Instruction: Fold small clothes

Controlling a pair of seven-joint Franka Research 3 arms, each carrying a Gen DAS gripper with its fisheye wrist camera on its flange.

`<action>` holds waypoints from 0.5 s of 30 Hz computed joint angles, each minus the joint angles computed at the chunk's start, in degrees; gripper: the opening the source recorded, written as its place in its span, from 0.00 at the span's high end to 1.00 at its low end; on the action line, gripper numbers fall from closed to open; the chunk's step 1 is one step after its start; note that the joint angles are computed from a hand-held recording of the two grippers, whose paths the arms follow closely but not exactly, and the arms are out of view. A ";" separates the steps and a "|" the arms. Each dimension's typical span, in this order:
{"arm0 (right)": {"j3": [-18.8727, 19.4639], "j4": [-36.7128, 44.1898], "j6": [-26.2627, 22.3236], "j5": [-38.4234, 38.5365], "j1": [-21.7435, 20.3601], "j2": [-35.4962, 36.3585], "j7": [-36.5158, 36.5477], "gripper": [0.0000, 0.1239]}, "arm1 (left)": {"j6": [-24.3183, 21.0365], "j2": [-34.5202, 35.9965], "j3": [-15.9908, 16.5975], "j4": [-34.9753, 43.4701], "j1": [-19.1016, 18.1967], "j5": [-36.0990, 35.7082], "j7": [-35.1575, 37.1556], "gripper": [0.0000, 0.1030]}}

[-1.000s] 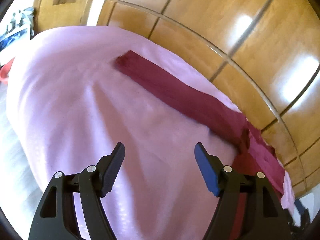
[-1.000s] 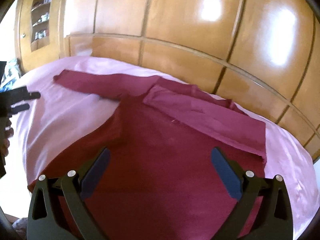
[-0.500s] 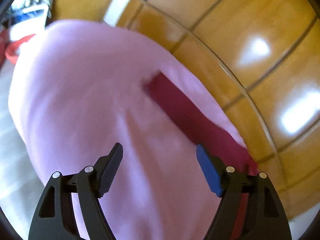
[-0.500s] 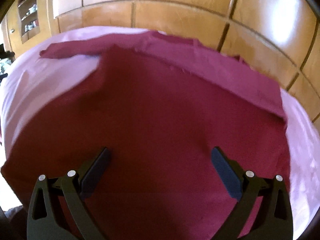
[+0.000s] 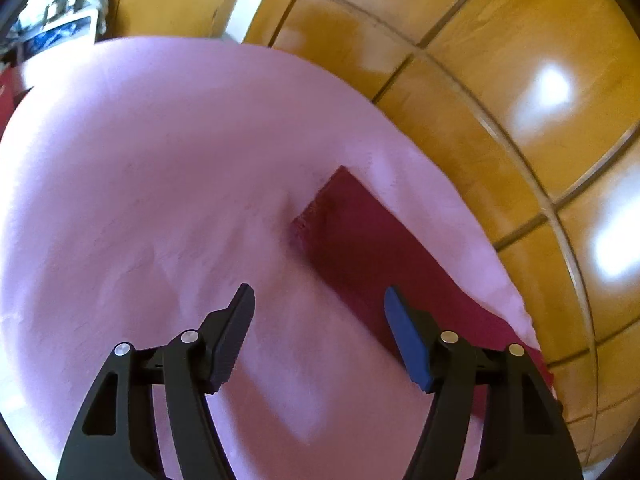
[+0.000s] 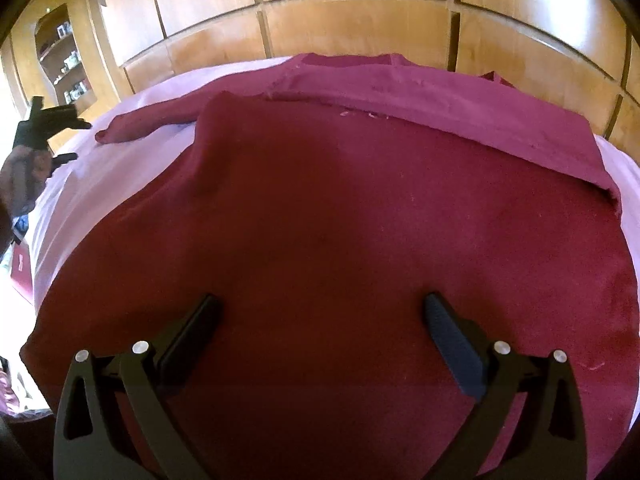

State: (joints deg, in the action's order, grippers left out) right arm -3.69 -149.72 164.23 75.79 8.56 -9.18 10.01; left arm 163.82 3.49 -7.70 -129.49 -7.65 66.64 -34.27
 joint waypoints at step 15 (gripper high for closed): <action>0.31 0.42 0.60 2.11 -0.02 0.56 -2.23 0.18 | 5.20 4.77 3.00 9.36 -4.45 9.70 -1.96 1.00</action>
State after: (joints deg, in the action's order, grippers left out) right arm -3.38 -149.30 164.83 77.89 8.54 -8.63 7.78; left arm 169.02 8.26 -4.70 -120.14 -12.10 76.35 -36.24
